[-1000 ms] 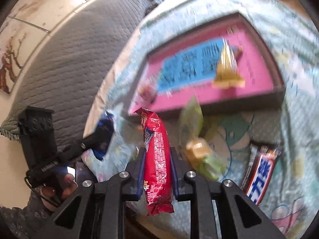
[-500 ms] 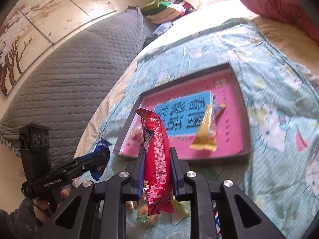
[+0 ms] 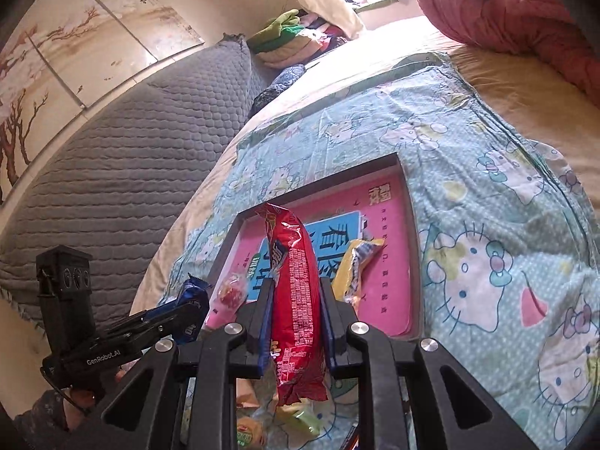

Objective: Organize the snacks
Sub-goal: 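Lower the blue packet into the tray with the left tool while the right tool lowers the red candy stick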

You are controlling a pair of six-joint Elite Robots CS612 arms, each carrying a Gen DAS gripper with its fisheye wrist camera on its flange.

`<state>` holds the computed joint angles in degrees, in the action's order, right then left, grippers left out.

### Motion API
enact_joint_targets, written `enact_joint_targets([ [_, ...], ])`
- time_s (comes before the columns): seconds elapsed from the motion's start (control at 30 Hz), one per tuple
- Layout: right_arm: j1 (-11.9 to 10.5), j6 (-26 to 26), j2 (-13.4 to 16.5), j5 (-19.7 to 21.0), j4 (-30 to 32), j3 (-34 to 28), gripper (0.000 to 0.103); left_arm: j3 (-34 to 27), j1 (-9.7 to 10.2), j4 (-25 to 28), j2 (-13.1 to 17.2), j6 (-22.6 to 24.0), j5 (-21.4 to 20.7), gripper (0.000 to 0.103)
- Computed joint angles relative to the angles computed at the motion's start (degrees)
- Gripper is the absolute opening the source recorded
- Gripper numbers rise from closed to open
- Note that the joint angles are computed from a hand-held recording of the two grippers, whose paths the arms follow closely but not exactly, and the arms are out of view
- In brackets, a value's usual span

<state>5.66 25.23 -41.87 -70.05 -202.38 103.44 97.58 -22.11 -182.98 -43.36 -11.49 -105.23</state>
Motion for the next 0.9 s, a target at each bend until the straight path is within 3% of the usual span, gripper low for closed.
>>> enact_joint_targets([
  [0.37,-0.86,0.87,0.83,-2.48,1.24,-1.50,0.022,-2.92,-0.92,2.65,1.83,0.49,2.42,0.054],
  [0.9,-0.54,0.94,3.00,-4.13,9.76,-5.42,0.022,-5.25,-1.24,5.72,3.79,0.69,2.95,0.054],
])
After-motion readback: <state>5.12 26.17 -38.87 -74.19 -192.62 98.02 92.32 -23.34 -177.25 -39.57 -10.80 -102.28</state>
